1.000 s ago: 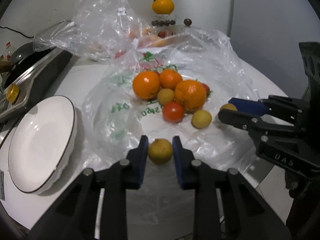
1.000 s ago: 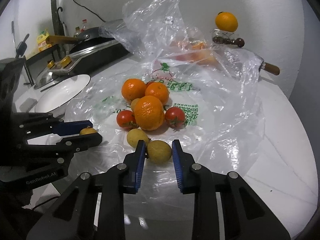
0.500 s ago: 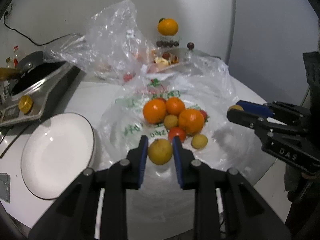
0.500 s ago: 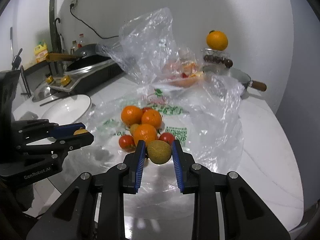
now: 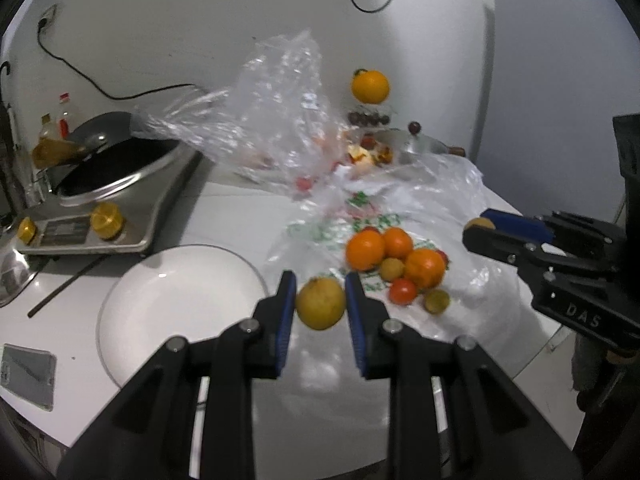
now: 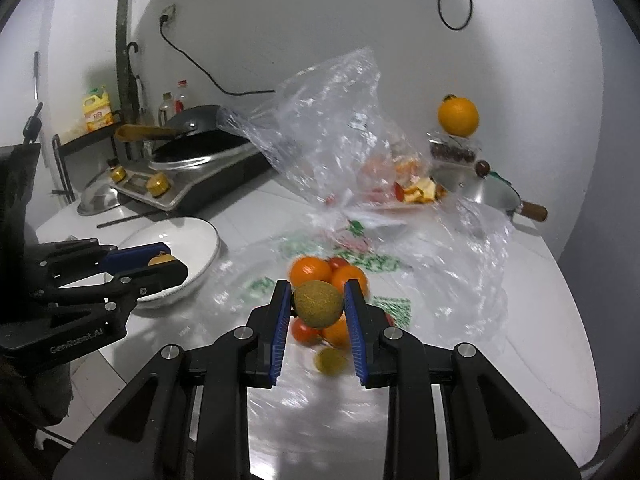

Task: Organize fruits
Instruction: 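Carry both held fruits over the white plate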

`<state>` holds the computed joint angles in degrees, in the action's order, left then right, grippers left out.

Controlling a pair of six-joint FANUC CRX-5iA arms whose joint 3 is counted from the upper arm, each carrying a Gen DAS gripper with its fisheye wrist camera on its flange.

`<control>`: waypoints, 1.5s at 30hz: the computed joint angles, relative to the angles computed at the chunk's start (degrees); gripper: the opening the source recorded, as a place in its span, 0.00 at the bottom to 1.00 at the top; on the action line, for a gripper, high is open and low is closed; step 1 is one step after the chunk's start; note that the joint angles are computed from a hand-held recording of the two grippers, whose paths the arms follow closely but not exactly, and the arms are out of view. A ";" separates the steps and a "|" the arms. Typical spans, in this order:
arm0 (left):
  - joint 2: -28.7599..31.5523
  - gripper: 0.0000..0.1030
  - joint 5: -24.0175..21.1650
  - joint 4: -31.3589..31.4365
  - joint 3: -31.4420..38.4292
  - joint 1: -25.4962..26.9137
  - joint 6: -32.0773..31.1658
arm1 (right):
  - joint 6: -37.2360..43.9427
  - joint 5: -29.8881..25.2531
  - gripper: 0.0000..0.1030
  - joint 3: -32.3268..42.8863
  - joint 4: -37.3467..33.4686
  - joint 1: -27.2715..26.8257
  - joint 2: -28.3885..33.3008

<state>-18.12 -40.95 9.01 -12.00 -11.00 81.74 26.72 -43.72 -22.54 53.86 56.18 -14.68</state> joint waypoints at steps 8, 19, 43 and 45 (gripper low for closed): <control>-3.57 0.25 1.40 1.95 -3.01 4.43 -2.36 | -0.62 0.56 0.28 2.85 1.61 1.44 2.95; -7.94 0.25 4.00 7.93 -9.59 11.70 -6.89 | 1.88 3.52 0.28 6.91 -1.24 2.72 7.85; -8.11 0.25 5.53 19.95 -17.22 19.83 -16.17 | 9.08 2.15 0.28 15.58 -6.67 5.24 18.48; -7.65 0.25 5.38 20.54 -17.39 19.81 -16.72 | 9.75 1.86 0.28 16.16 -7.20 5.37 19.21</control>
<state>-25.77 -35.58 29.54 -29.39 8.81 65.02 36.47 -41.87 -6.37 46.65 61.55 4.53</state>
